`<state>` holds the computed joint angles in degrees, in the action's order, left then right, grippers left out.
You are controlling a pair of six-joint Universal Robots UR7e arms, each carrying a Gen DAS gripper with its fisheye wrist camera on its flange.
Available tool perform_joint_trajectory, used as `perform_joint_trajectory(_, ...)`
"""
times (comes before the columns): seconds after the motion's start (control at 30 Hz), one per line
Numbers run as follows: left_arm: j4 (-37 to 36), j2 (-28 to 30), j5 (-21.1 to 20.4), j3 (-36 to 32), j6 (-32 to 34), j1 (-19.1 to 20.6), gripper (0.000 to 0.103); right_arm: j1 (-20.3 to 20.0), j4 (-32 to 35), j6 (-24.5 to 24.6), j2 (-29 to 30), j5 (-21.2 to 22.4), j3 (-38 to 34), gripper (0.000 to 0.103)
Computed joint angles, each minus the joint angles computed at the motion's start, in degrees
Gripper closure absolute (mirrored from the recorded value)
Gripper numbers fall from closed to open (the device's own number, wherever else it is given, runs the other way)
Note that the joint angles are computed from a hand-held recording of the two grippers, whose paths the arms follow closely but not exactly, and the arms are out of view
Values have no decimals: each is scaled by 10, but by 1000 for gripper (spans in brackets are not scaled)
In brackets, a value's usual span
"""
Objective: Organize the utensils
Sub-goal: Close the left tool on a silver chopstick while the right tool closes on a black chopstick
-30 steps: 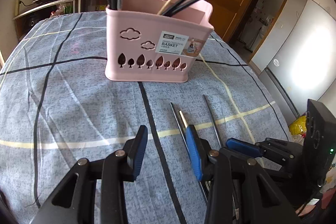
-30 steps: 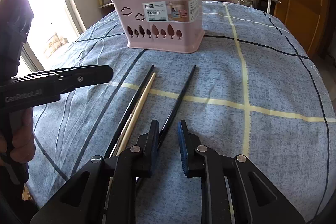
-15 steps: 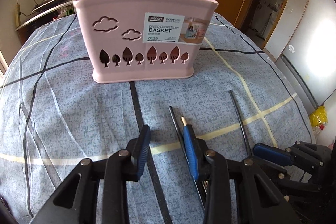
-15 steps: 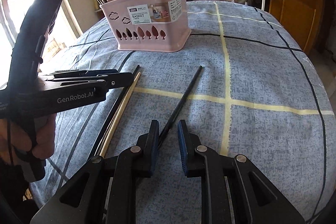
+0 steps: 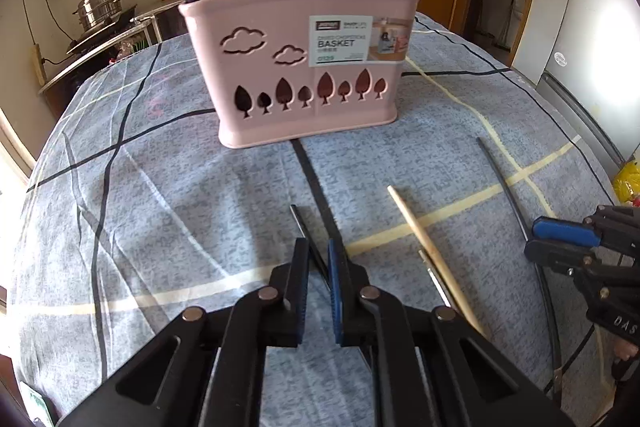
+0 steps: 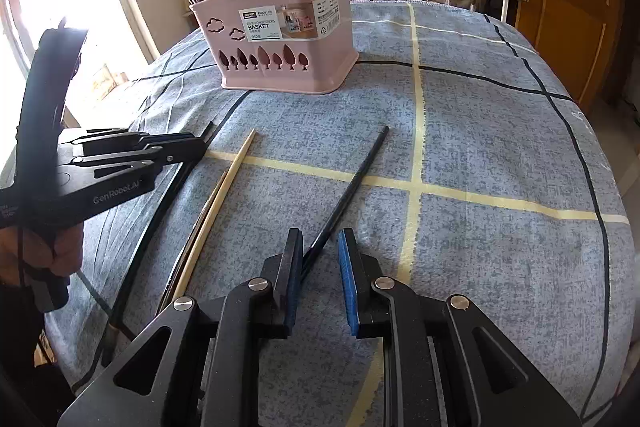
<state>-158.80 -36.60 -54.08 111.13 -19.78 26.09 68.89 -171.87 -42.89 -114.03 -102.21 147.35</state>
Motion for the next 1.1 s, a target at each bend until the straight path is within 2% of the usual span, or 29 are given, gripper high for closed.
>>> perform_joint_trajectory(0.1, 4, -16, -10, 6, 2, 13, 93, 3, -2, 4, 2, -12, -5, 84)
perform_joint_trajectory(0.3, 14, -15, -18, -4, -16, 22, 93, 12, -29, 73, 47, -38, -37, 84)
perform_joint_trajectory(0.43, 26, -9, -21, -20, -23, 28, 92, 24, -44, 99, 83, -63, -65, 84)
perform_joint_trajectory(0.63, 20, 5, -1, -28, -21, 22, 92, 44, -62, 111, 125, -95, -90, 84)
perform_joint_trajectory(0.7, 25, 9, 6, -32, -19, 18, 93, 50, -65, 113, 134, -104, -95, 88)
perform_joint_trajectory(0.77, 28, 10, 7, -34, -19, 18, 95, 52, -61, 114, 136, -103, -97, 93)
perform_joint_trajectory(1.1, 30, -9, -28, -39, -28, 25, 96, 62, -24, 109, 106, -74, -98, 95)
